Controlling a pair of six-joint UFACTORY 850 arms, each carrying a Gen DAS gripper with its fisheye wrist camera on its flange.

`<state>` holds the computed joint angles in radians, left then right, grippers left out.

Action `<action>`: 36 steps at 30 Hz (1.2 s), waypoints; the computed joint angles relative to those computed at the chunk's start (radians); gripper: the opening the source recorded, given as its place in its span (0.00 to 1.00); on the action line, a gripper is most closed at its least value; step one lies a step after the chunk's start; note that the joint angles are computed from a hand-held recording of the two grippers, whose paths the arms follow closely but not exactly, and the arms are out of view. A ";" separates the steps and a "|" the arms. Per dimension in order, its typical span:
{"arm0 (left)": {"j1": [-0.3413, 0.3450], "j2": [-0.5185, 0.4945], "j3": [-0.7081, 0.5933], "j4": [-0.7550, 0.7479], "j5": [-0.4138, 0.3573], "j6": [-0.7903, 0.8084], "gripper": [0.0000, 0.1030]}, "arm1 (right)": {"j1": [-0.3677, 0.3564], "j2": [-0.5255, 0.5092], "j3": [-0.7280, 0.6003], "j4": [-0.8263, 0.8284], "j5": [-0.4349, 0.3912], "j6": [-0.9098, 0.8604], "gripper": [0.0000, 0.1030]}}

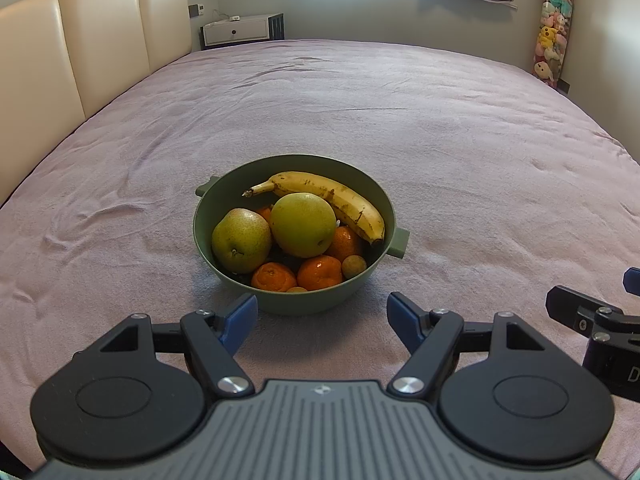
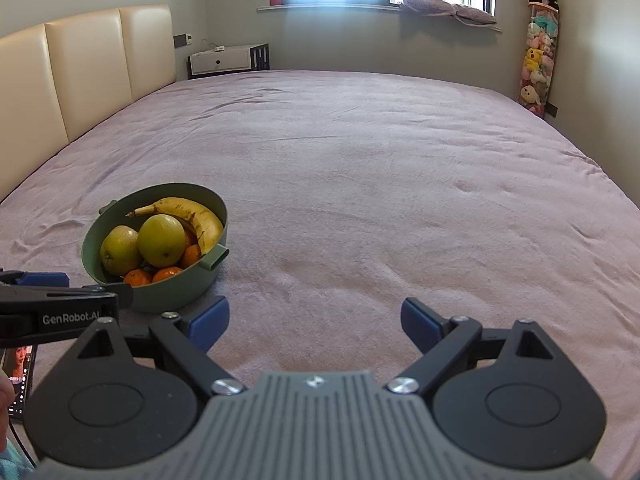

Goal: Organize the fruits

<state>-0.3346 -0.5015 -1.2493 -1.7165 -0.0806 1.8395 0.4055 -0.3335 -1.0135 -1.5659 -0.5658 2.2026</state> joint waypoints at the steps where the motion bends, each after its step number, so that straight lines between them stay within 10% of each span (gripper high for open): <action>1: -0.001 -0.001 -0.001 0.000 0.001 -0.001 0.84 | 0.000 0.000 0.000 0.000 0.000 0.000 0.87; 36: 0.003 0.000 -0.002 0.022 0.002 -0.020 0.84 | 0.010 -0.010 -0.005 0.020 0.002 -0.005 0.87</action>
